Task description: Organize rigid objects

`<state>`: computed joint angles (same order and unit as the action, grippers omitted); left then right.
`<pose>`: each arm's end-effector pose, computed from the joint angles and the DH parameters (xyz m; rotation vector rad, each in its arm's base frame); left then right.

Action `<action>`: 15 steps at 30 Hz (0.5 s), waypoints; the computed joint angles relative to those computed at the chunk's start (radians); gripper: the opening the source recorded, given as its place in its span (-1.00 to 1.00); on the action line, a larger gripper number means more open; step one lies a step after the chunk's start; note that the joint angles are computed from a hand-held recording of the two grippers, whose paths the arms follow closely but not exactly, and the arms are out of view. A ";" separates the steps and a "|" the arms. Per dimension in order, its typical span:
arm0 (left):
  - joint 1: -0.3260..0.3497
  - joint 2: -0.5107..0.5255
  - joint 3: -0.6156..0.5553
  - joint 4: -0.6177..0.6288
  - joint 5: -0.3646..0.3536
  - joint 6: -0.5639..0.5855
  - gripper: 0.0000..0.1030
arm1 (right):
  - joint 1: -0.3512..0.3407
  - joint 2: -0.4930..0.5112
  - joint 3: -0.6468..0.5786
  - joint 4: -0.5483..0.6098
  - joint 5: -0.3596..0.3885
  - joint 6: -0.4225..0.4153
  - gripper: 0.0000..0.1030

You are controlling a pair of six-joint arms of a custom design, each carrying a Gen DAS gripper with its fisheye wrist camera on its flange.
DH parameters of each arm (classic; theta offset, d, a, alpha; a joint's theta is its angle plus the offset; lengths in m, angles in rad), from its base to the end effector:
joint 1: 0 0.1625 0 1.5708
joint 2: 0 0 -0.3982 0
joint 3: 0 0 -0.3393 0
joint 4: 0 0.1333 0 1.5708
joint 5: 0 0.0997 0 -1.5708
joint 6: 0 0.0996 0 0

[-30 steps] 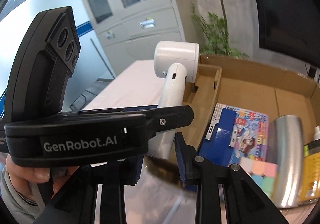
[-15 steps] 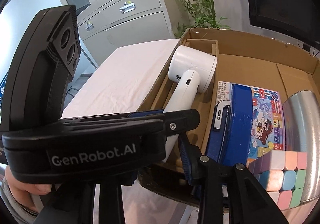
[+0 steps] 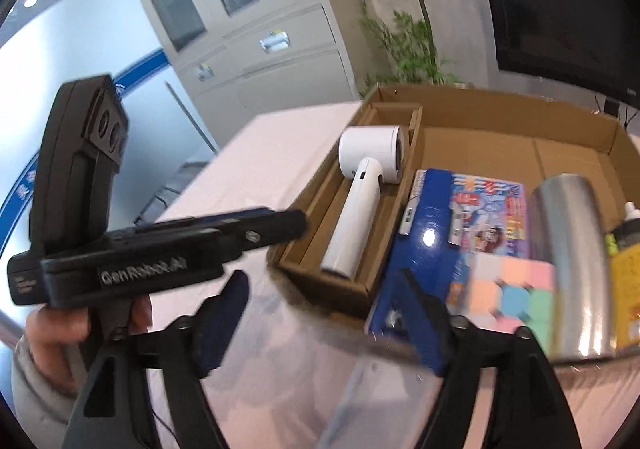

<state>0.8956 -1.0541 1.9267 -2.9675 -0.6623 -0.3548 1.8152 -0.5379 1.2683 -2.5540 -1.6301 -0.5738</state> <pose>-0.1670 -0.5475 0.2457 0.0713 2.3770 -1.1175 0.2969 -0.6640 0.0688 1.1910 -2.7756 0.3639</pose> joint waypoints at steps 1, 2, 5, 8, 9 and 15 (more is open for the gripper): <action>-0.024 0.011 0.032 -0.089 0.046 0.037 0.73 | -0.008 -0.034 0.051 -0.037 0.012 -0.032 0.59; -0.041 0.017 0.051 -0.140 0.056 0.082 0.73 | -0.017 -0.063 0.096 -0.072 0.016 -0.074 0.59; -0.025 0.034 0.016 -0.069 0.020 0.068 0.66 | -0.031 -0.085 0.128 -0.081 -0.019 -0.128 0.57; 0.015 0.080 -0.066 0.027 -0.020 0.063 0.14 | -0.048 -0.079 0.088 0.016 -0.019 -0.093 0.16; 0.027 0.096 -0.097 0.081 -0.016 0.062 -0.10 | -0.051 -0.087 0.099 0.014 -0.009 -0.104 0.16; 0.074 0.142 -0.169 0.175 -0.031 0.034 -0.50 | -0.077 -0.138 0.170 -0.006 0.015 -0.133 0.16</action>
